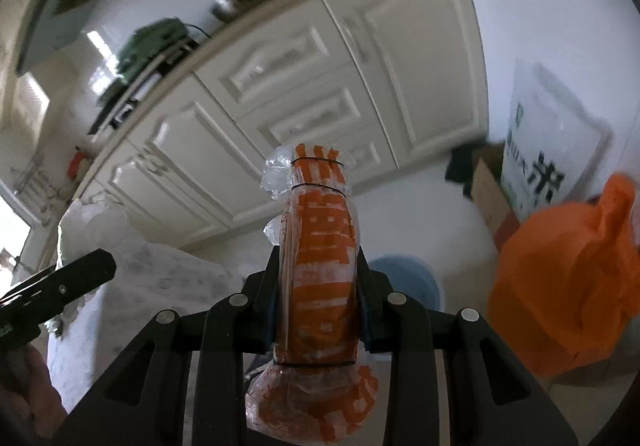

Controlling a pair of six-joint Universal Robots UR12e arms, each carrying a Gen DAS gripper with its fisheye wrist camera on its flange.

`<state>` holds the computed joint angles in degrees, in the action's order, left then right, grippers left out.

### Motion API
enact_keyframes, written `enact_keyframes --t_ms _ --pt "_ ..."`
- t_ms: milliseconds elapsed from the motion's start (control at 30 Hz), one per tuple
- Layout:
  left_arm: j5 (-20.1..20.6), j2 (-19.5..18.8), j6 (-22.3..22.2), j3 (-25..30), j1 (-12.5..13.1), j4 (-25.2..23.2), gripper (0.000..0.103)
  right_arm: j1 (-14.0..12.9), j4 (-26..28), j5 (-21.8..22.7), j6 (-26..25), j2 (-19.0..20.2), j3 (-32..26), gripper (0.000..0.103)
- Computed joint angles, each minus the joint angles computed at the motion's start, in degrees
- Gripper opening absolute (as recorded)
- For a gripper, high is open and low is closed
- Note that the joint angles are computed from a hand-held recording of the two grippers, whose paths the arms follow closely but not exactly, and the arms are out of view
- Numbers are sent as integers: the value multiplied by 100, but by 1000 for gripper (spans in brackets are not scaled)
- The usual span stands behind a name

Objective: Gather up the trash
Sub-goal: 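Carry the clear bag and orange package to the blue bin, then open both tools over the blue bin to drop the items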

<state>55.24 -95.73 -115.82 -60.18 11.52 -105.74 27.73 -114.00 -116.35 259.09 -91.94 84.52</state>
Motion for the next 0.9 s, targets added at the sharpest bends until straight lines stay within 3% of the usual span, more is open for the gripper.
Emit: enact_keyframes --t_ms 167,300,367,400,467,500,667,900 --pt "773 -339 -509 131 -754 390 42 -283 -303 459 112 -106 462 31" --pt "1311 -609 -815 252 -1182 551 47 -464 -573 741 290 -196 789 33" --pt "1646 -703 -988 282 -1377 640 69 -527 -506 863 340 -206 845 35" --pt "1738 -744 -1124 270 -1440 798 73 -569 -593 952 389 -236 935 37" --pt "1808 -709 -1177 142 -1489 1044 86 -594 -751 1013 447 -271 1036 49" --pt "1857 -720 -1204 131 -1519 1137 88 -594 -711 1018 446 -271 1031 52" --pt "1921 -669 -1310 22 -1569 1557 96 -528 -339 889 636 -261 899 100" --pt "1432 -360 -1309 -176 -1286 1720 100 -307 188 576 742 -123 423 103"
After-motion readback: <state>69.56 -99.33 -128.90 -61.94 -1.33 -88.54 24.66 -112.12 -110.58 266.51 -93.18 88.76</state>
